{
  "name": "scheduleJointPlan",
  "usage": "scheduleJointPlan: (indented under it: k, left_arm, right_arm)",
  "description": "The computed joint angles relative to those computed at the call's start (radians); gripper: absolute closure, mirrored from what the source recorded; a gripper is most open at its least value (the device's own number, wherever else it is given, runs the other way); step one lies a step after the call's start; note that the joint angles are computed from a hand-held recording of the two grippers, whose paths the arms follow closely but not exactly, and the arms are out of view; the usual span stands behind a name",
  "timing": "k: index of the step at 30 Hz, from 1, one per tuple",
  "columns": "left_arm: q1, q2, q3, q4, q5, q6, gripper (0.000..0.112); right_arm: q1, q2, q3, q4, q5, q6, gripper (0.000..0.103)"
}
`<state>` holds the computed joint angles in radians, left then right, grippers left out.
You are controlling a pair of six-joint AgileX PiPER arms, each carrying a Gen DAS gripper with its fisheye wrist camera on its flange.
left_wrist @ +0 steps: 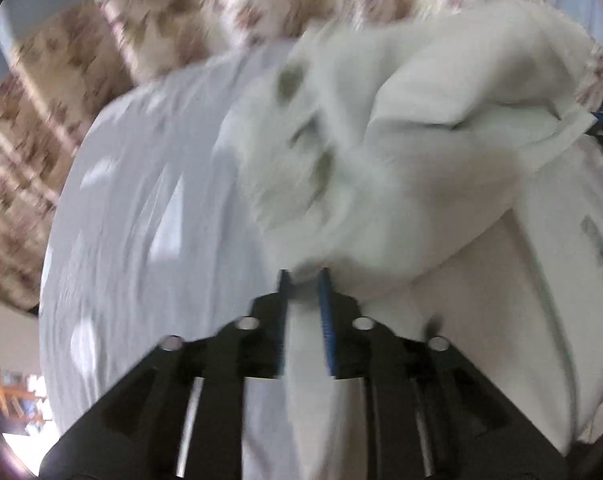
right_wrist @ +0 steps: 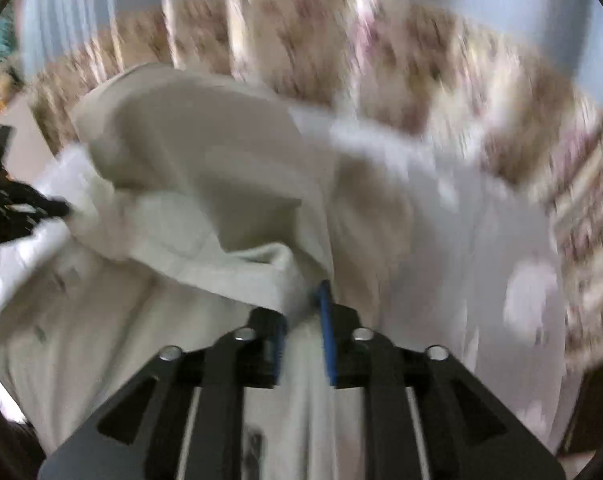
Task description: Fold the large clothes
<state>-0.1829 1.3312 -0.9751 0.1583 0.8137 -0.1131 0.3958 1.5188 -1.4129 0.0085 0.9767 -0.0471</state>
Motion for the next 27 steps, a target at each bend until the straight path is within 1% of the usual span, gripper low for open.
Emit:
scheduleJointPlan:
  k: [1,2,3,4,6,8,9,10,11,12,13,14,15,16,17,18,19,20,21,22,23,27]
  left_arm:
    - [0.025,-0.027,0.016,-0.02,0.0,0.018,0.075]
    - [0.05,-0.057,0.026,-0.03,0.001,0.031,0.064]
    - [0.064,-0.094,0.02,0.0,0.009,0.004,0.06]
    - [0.055,-0.112,0.005,0.04,0.023,-0.034,0.057]
    - [0.037,-0.113,-0.057,0.071,0.049,-0.069,0.054]
    - [-0.042,-0.085,-0.152,0.124,0.092,-0.158,0.047]
    - [-0.077,-0.074,-0.18,0.14,0.097,-0.19,0.046]
    - [-0.13,-0.047,-0.22,0.163,0.089,-0.241,0.041]
    - [-0.166,-0.017,-0.249,0.179,0.086,-0.278,0.036]
    - [-0.204,0.043,-0.305,0.17,0.087,-0.287,0.035]
    - [-0.231,0.093,-0.332,0.171,0.071,-0.29,0.034]
    - [-0.267,0.142,-0.357,0.213,0.064,-0.321,0.034]
    - [-0.306,0.194,-0.379,0.294,0.079,-0.385,0.034]
    - [-0.33,0.277,-0.414,0.353,0.119,-0.418,0.039]
    - [-0.329,0.32,-0.423,0.371,0.127,-0.427,0.053]
    - [-0.312,0.357,-0.43,0.35,0.135,-0.408,0.06]
    - [-0.273,0.392,-0.424,0.307,0.143,-0.386,0.062]
    - [-0.229,0.405,-0.413,0.257,0.126,-0.351,0.061]
    - [-0.19,0.394,-0.372,0.198,0.074,-0.323,0.061]
    - [-0.176,0.378,-0.348,0.18,0.048,-0.306,0.06]
    - [-0.184,0.377,-0.343,0.198,0.042,-0.321,0.06]
    - [-0.234,0.396,-0.341,0.313,0.057,-0.421,0.06]
  right_arm:
    - [-0.025,-0.023,0.016,0.03,0.009,-0.014,0.07]
    - [-0.045,-0.047,0.022,0.053,0.02,-0.021,0.061]
    - [-0.065,-0.077,0.022,0.073,0.027,-0.03,0.059]
    - [-0.078,-0.095,0.013,0.087,0.031,-0.042,0.059]
    - [-0.086,-0.14,-0.001,0.106,0.004,-0.044,0.057]
    - [-0.099,-0.153,-0.044,0.193,0.003,-0.087,0.054]
    - [-0.099,-0.159,-0.054,0.229,-0.023,-0.1,0.05]
    - [-0.087,-0.15,-0.062,0.242,-0.05,-0.098,0.048]
    - [-0.074,-0.125,-0.073,0.238,-0.058,-0.094,0.047]
    - [-0.043,-0.081,-0.085,0.207,-0.065,-0.072,0.047]
    - [-0.023,-0.043,-0.084,0.195,-0.079,-0.065,0.047]
    - [-0.02,0.002,-0.087,0.207,-0.087,-0.075,0.047]
    - [-0.013,0.061,-0.093,0.214,-0.107,-0.077,0.048]
    - [-0.006,0.081,-0.083,0.211,-0.123,-0.076,0.05]
    - [0.011,0.106,-0.081,0.198,-0.129,-0.068,0.058]
    - [0.023,0.147,-0.09,0.18,-0.119,-0.073,0.066]
    - [0.035,0.163,-0.073,0.15,-0.126,-0.069,0.067]
    - [0.052,0.182,-0.076,0.12,-0.127,-0.053,0.072]
    - [0.056,0.2,-0.068,0.106,-0.145,-0.057,0.073]
    - [0.059,0.215,-0.071,0.095,-0.153,-0.058,0.074]
    - [0.063,0.233,-0.085,0.078,-0.153,-0.057,0.074]
    - [0.064,0.274,-0.131,0.064,-0.146,-0.056,0.073]
